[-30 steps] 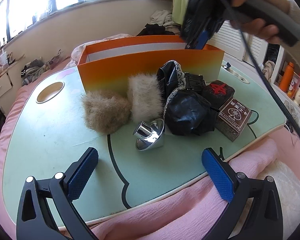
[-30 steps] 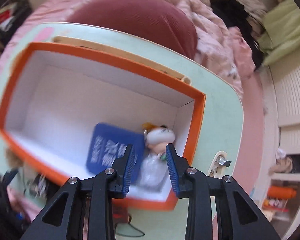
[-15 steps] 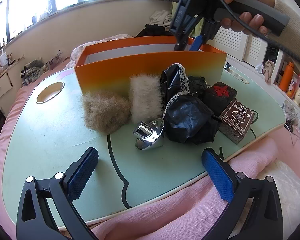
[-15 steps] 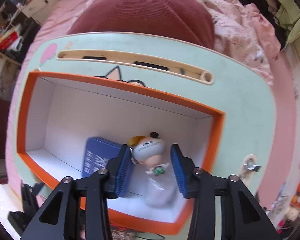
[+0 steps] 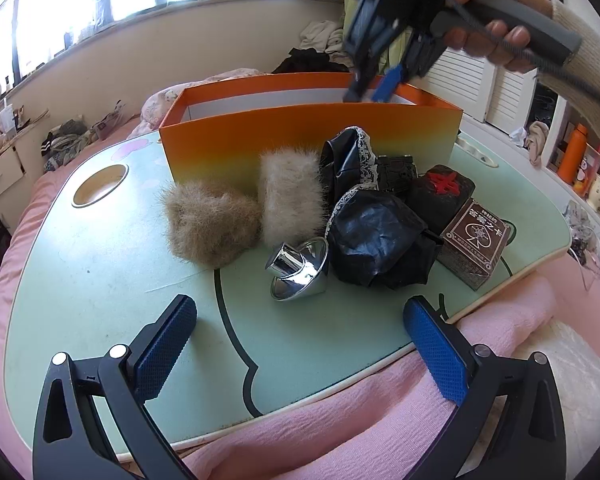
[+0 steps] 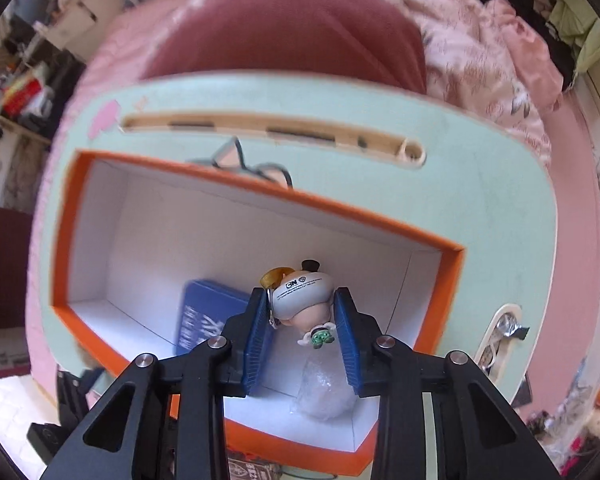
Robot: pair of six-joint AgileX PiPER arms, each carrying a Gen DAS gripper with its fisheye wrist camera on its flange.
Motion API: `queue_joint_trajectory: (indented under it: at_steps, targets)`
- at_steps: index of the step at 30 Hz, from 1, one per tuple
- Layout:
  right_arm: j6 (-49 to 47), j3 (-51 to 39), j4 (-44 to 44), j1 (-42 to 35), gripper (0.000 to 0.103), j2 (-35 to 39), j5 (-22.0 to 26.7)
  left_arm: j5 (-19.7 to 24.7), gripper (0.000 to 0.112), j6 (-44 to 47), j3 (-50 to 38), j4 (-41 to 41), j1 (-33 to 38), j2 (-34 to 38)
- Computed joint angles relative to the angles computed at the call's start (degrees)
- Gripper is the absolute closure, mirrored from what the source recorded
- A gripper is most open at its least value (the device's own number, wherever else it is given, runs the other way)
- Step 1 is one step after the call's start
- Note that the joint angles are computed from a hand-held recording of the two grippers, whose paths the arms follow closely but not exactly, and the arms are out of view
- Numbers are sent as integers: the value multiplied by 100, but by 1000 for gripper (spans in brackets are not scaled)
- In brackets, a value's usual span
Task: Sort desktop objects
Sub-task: 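Lift the doll out and set it beside the red-symbol block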
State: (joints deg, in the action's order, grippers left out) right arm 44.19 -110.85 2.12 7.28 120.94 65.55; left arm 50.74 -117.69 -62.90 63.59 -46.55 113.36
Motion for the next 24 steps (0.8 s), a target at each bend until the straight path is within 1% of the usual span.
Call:
queue_joint_trajectory:
  at_steps: [2,3,4,5,6,8,9,11,12,14,16,17,18,19,20,21,23,24]
  targets:
    - [121,876,-147,114,70,-866,-924,5,10,3,-8,-6,-7,1]
    - [162,1149,-209,165,70,-1157,-1207,-1,10,5,-3,-3,3,-1]
    - [274,1610,-301,298,70,-1661,-1632,19,10,18,-23,-22,-16,3]
    - [321,1851,-388,396,70,-1939,-1845,-32,10,7,22,25,8,-17]
    - [393,1862,-561,486,70,-2000,-1975,-35,10,4,26,27,9,-18]
    - [965,2227,-1314,921,70,-2370,-2092,-32,10,0,30,27,0,-23]
    - [1487,2596,-1804,1260,70,-2612,-2105,-39,10,2,36,32,8,-25]
    - [2465,3121,-2488,1809,70,-2803,-2058,-34,10,10,36,26,5,-28]
    - [2910,3495,-2734,1994,70,-2886,-2171,-46,10,0,57,41,15,-38]
    - [3665,4210,-3137,2171,70,-2892,-2605,-40,10,12,35,27,14,-23]
    - [4225,4723,-3466,2088,70,-2722,-3143,-45,10,7,41,37,19,-25]
    - [4619,4891,-3710,2026,70,-2554,-3426,-41,10,7,40,33,12,-26]
    - [5069,4926,-4034,2027,70,-2374,-3540,-49,10,2,46,42,18,-27]
    - [5611,4930,-4485,2082,70,-2240,-3541,-49,10,2,46,42,18,-27]
    - [6074,4935,-4929,2108,77,-2128,-3539,-49,10,4,48,43,17,-30]
    - [6393,4935,-5255,2151,80,-2078,-3468,-52,10,4,46,41,18,-28]
    - [7048,4682,-6069,2270,80,-1815,-3204,-98,10,9,83,76,80,-50]
    - [7260,4635,-6331,2323,80,-1773,-3177,-103,10,5,92,82,84,-54]
